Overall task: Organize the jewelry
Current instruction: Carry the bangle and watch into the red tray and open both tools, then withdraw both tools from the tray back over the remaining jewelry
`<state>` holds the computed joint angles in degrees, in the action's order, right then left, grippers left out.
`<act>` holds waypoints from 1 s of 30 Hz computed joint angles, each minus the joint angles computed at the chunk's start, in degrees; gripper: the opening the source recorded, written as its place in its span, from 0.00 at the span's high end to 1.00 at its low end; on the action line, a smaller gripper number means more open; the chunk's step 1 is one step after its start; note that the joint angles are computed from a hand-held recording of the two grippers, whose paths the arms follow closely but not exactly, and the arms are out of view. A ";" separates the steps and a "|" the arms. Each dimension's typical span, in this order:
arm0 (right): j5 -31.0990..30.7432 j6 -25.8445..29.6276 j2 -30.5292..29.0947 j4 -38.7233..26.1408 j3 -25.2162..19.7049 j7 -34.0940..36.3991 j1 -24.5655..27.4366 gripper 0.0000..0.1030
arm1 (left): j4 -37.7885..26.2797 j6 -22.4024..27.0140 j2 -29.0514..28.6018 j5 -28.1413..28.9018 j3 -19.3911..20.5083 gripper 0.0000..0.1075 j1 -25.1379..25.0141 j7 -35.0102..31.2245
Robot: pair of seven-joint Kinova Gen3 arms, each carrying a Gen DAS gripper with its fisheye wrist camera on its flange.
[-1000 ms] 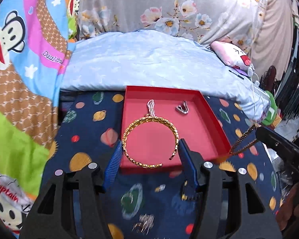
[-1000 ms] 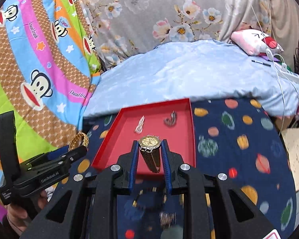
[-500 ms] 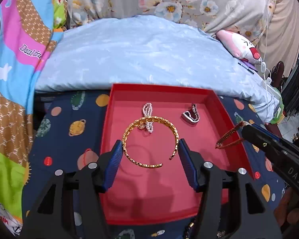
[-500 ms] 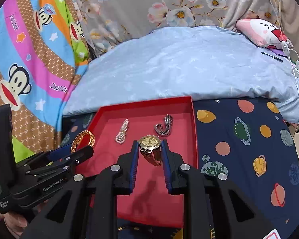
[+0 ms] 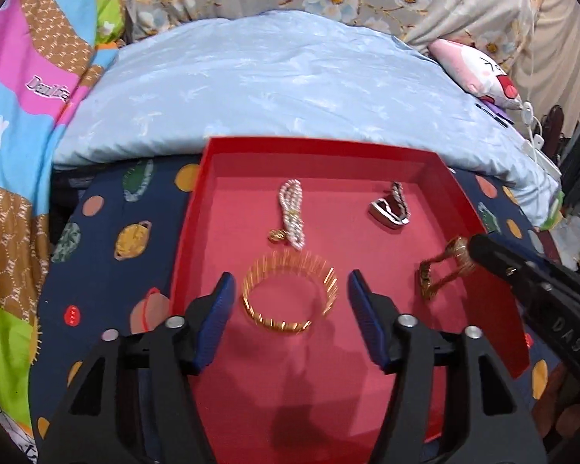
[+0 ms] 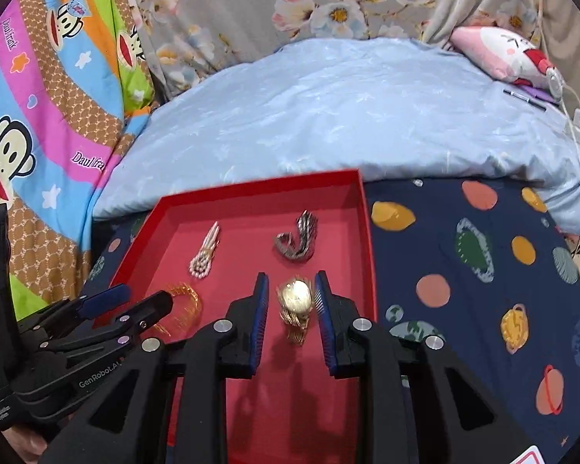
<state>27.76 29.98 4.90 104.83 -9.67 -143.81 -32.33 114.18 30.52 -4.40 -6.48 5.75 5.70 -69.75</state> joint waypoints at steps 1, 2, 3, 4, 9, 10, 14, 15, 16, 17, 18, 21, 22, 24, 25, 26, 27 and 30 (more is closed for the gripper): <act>1.89 0.41 -0.37 0.12 0.15 -1.84 -0.60 0.71 | 0.22 -0.23 -0.37 -1.96 0.64 0.36 -0.26 2.06; 3.32 0.57 -1.20 0.46 0.54 -3.51 -1.18 0.69 | 0.63 -0.71 -1.06 -3.41 1.01 0.35 -0.45 3.40; 3.82 0.38 -2.07 0.92 0.01 -4.26 -0.69 0.69 | 0.68 -0.45 -1.80 -4.37 1.21 0.35 -0.63 3.99; 3.83 0.40 -2.90 1.14 -0.33 -4.34 -0.33 0.69 | 0.74 -0.32 -2.46 -4.40 1.01 0.34 -0.72 3.75; 7.19 2.41 -9.31 4.37 -4.25 -9.10 1.45 0.57 | 2.29 1.27 -8.11 -4.66 1.24 0.29 -2.36 3.37; 6.53 2.78 -10.59 5.10 -4.98 -8.89 1.99 0.57 | 2.66 1.96 -9.26 -4.37 1.15 0.28 -2.56 2.88; 7.01 7.43 -14.82 7.41 -10.13 -11.26 4.10 0.57 | 4.74 5.10 -14.34 -1.05 -0.66 0.27 -2.87 -0.06; 7.20 8.52 -15.48 7.83 -11.66 -12.11 4.65 0.57 | 5.45 6.26 -15.78 0.13 -1.50 0.27 -2.79 -1.06; 6.74 9.84 -16.72 8.67 -12.96 -12.66 4.92 0.57 | 5.95 7.23 -16.88 0.88 -1.80 0.27 -3.11 -1.61; 6.21 10.85 -17.87 9.53 -14.21 -13.42 5.29 0.57 | 6.56 8.06 -18.08 1.52 -1.96 0.27 -3.51 -1.97; 5.32 11.74 -18.95 10.39 -15.34 -14.00 5.55 0.57 | 7.38 9.22 -19.67 2.20 -2.20 0.27 -3.86 -2.25; 0.97 12.96 -21.64 12.61 -16.91 -13.26 5.82 0.57 | 9.15 12.25 -23.07 3.82 -3.02 0.27 -4.43 -3.80; -0.13 13.24 -22.15 13.19 -17.70 -13.14 6.08 0.57 | 9.64 13.02 -23.99 4.26 -3.04 0.27 -4.55 -4.25; -1.68 14.65 -23.03 14.10 -20.05 -13.58 6.69 0.57 | 10.74 14.99 -26.05 4.67 -2.34 0.27 -5.00 -4.69; -2.40 15.46 -23.45 14.61 -21.30 -13.99 6.86 0.57 | 11.19 15.69 -26.80 4.87 -1.99 0.27 -5.08 -4.93; -3.32 16.03 -23.85 15.11 -22.16 -14.25 6.86 0.57 | 11.69 16.57 -27.64 5.08 -1.62 0.27 -5.09 -5.11; -4.33 16.12 -24.31 15.54 -22.24 -14.03 6.76 0.57 | 12.21 17.69 -28.48 5.60 -1.37 0.27 -4.88 -5.22; -7.55 16.04 -25.73 17.30 -23.58 -14.78 6.91 0.57 | 13.93 19.48 -30.42 7.32 -0.47 0.27 -4.55 -4.87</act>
